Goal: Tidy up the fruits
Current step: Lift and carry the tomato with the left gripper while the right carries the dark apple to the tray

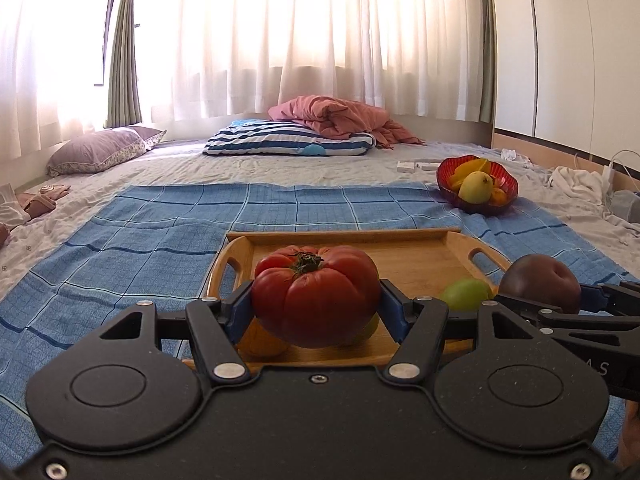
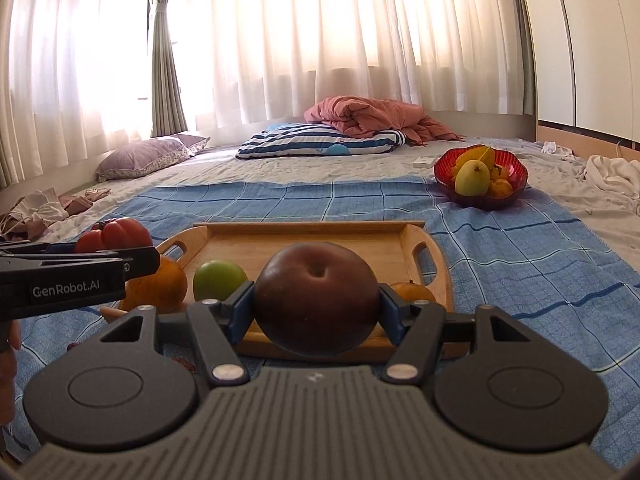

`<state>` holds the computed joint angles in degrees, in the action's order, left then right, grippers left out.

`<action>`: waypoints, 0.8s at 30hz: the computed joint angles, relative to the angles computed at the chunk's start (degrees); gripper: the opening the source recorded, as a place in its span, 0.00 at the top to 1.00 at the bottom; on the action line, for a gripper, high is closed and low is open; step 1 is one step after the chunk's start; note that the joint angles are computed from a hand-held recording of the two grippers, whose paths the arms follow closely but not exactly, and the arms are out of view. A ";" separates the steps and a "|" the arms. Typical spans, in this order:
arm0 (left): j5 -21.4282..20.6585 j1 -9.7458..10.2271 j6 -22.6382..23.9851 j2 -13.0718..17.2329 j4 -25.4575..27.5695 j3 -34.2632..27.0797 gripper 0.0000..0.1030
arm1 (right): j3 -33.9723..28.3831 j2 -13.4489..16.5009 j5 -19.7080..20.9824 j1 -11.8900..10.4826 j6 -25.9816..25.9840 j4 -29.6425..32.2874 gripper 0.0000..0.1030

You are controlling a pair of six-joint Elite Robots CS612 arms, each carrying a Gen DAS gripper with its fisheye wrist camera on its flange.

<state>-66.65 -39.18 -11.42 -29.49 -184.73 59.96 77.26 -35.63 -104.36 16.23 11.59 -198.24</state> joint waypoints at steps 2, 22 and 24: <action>-0.29 0.20 -0.24 0.26 0.71 -0.76 0.40 | -0.57 0.15 -0.15 -0.18 0.17 0.39 0.36; -1.82 1.90 -3.20 4.34 9.18 -10.82 0.40 | -5.40 1.72 -0.29 -1.33 -0.09 5.20 0.36; -2.38 2.22 -3.48 4.93 10.26 -12.33 0.40 | -6.11 1.96 -0.57 -1.44 -0.36 5.92 0.36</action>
